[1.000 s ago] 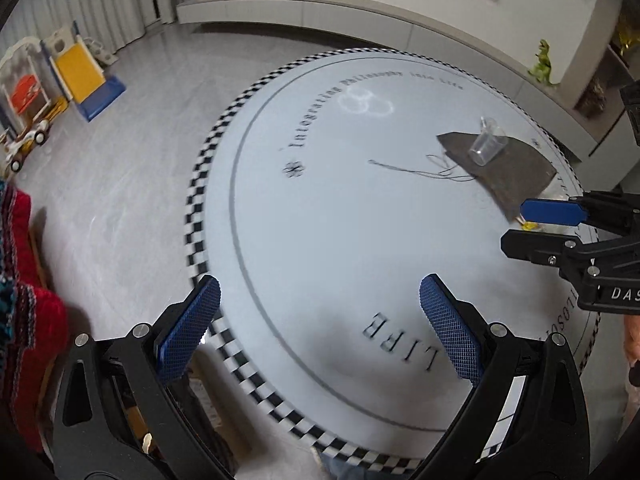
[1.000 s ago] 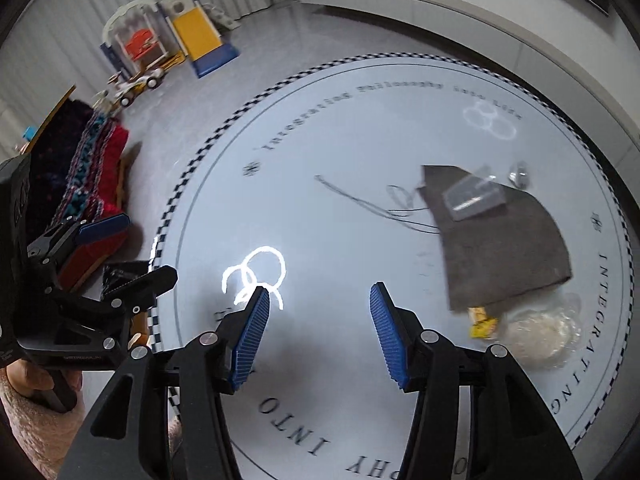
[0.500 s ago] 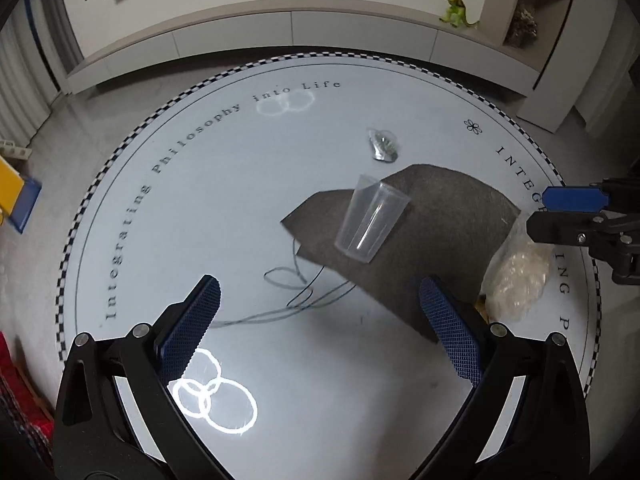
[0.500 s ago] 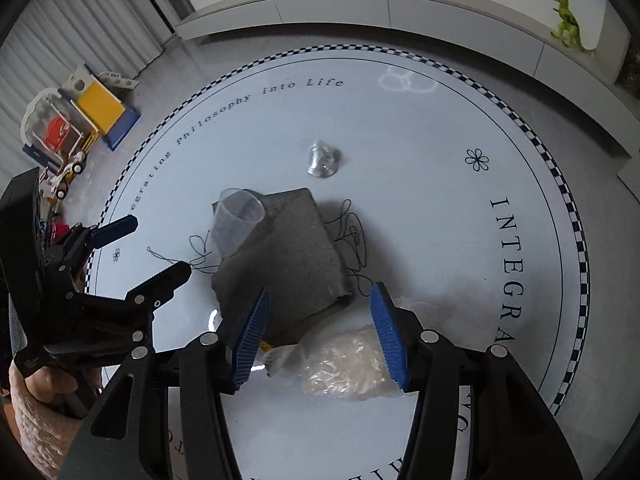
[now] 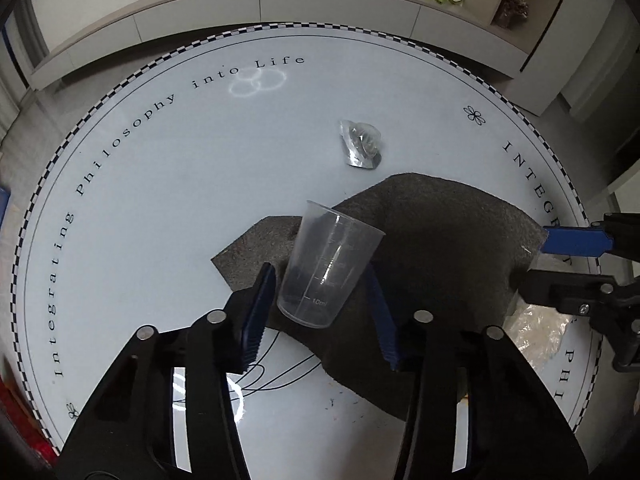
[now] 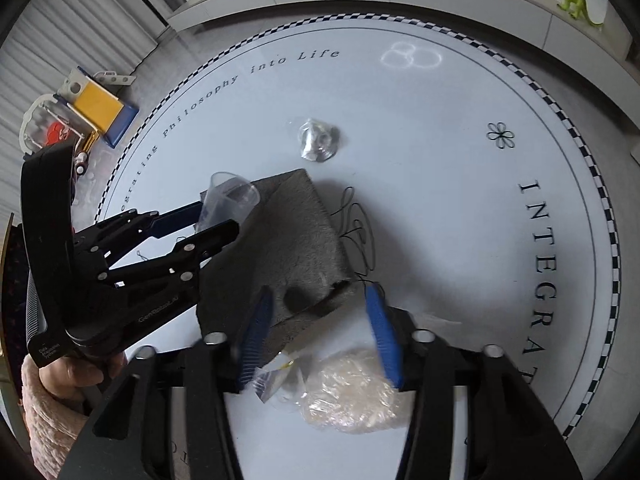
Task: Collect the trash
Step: 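Grasp the clear plastic cup with the left tool while the right tool grasps the grey felt mat, then carry plastic cup and felt mat to the black bin and open both tools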
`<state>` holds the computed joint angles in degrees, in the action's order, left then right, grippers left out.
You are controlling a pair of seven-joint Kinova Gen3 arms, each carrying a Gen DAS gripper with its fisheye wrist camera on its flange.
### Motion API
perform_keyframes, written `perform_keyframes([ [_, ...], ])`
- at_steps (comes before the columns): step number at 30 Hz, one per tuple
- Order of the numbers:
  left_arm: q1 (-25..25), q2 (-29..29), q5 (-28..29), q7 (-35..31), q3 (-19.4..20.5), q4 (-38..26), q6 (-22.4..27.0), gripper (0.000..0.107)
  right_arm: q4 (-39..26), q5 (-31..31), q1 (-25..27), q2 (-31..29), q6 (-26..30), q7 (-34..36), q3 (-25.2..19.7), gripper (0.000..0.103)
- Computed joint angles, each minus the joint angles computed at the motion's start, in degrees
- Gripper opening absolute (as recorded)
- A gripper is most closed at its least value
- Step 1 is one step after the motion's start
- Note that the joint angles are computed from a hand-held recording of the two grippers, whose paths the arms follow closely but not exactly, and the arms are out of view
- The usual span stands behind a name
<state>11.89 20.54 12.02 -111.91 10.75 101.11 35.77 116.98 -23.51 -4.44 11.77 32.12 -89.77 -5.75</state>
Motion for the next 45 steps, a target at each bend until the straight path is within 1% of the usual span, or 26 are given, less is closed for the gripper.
perform_keyframes([
  [1,-0.27,-0.04,0.54,0.06,0.09,0.19,-0.14,0.043,-0.5,0.13,0.1,0.37,0.49,0.38,-0.45,0.011],
  [2,-1.13,0.05,1.68,-0.59,0.59,0.18,-0.02,0.042,-0.73,1.05,-0.87,0.13,0.48,-0.17,-0.06,0.003],
  [4,-3.34,-0.2,4.61,-2.99,1.6,0.41,0.25,0.04,-0.48,2.62,-2.11,-1.27,-0.37,-1.61,0.03,0.003],
  [6,-6.72,-0.85,9.18,-6.4,3.15,0.8,1.25,0.038,-0.29,2.76,-2.42,-3.07,-0.52,-1.8,-0.09,0.002],
  [9,-8.98,-3.81,13.17,-10.08,2.85,2.19,2.26,0.037,-0.42,4.33,-3.77,-6.0,0.16,-3.45,0.14,0.003],
  [13,-11.22,-10.25,17.44,-15.3,0.52,4.67,4.26,0.037,-2.18,9.34,-7.17,-9.59,1.83,-9.16,-0.19,0.003],
  [16,-11.57,-15.59,17.56,-16.95,-2.94,6.5,6.22,0.037,-4.82,14.24,-10.42,-11.49,3.34,-15.0,-1.79,0.003],
  [19,-13.1,-21.1,18.82,-20.09,-7.32,8.83,8.73,0.037,-7.09,18.89,-13.55,-12.92,4.86,-20.33,-3.7,0.003],
  [23,-14.76,-26.9,17.85,-22.25,-12.75,11.16,11.0,0.037,-10.21,23.63,-17.64,-13.16,6.38,-25.94,-6.35,0.003],
  [28,-17.93,-32.67,17.11,-26.36,-20.11,13.71,14.44,0.037,-13.64,28.09,-23.67,-11.2,7.03,-30.99,-9.27,0.003],
  [31,-20.31,-35.55,16.3,-29.56,-24.85,15.22,16.35,0.037,-15.91,30.39,-28.16,-8.83,7.03,-33.35,-10.74,0.003],
  [36,-25.52,-39.71,14.6,-36.64,-35.1,16.86,20.44,0.037,-20.94,32.98,-36.4,-3.96,7.26,-35.34,-12.12,0.003],
  [39,-29.01,-40.62,13.46,-41.37,-42.41,16.92,23.29,0.037,-25.27,33.78,-41.98,0.01,7.8,-35.13,-12.58,0.003],
  [42,-32.61,-40.61,11.88,-45.83,-49.86,16.87,24.53,0.037,-30.34,33.45,-46.99,4.63,8.83,-33.38,-12.68,0.003],
  [45,-37.06,-37.86,12.62,-52.51,-57.82,16.03,25.96,0.037,-35.94,32.59,-51.62,9.35,10.3,-31.06,-12.62,0.003],
])
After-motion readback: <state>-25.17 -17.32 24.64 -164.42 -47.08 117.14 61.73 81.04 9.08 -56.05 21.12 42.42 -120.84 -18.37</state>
